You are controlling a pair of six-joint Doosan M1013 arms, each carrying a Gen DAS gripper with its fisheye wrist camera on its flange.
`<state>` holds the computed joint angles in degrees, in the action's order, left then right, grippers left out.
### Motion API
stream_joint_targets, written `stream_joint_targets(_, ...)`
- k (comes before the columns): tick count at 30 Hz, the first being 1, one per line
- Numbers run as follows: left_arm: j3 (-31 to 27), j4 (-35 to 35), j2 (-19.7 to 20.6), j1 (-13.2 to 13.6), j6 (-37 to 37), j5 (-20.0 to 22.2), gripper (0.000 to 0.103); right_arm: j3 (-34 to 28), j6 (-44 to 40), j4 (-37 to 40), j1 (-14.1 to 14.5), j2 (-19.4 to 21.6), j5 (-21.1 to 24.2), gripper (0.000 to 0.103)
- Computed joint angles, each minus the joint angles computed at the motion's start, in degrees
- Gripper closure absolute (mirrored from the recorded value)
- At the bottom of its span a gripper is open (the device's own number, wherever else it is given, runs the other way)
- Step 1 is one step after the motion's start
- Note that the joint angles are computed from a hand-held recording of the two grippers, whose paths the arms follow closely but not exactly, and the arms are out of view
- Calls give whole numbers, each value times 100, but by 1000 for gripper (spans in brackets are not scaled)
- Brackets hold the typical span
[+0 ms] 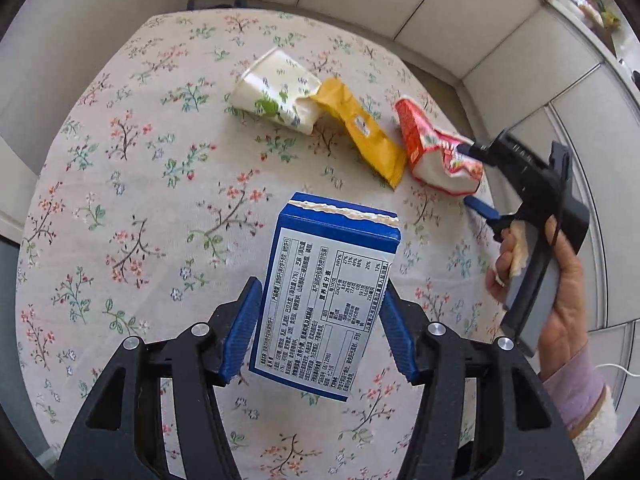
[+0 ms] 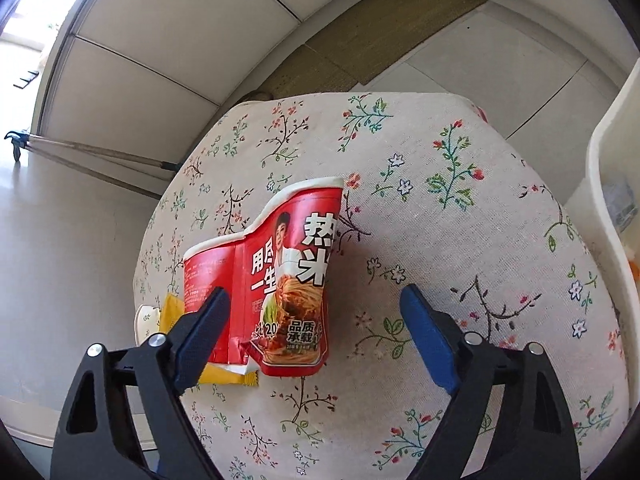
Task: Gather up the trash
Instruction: 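Grasp the blue-and-white carton with the left tool while the right tool grasps the red noodle cup, then carry the red noodle cup in the right tool to the white bin and release it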
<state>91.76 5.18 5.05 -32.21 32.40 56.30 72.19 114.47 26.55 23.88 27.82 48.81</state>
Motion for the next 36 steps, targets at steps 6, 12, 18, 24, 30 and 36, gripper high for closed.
stream_joint_targets(6,18,143,-43,-9,-180,-37,47,-110,-293,28,22,53,3,58)
stream_joint_targets(12,57,490,-77,-8,-617,-90,47,-85,-582,3,50,-7,-15,73)
stream_joint_targets(18,35,1292,-122,-90,-1356,17,47,-21,-680,-581,213,-245,-69,74)
stream_joint_targets(24,18,1666,-149,-139,-1814,22,47,134,-817,-1292,390,-584,-341,74)
stream_joint_targets(30,-1,2022,-200,-257,-2170,-70,48,400,-850,-2055,540,-976,-755,74)
stream_joint_targets(36,-64,2319,-188,-387,-2380,-131,48,705,-565,-3081,664,-1355,-1264,74)
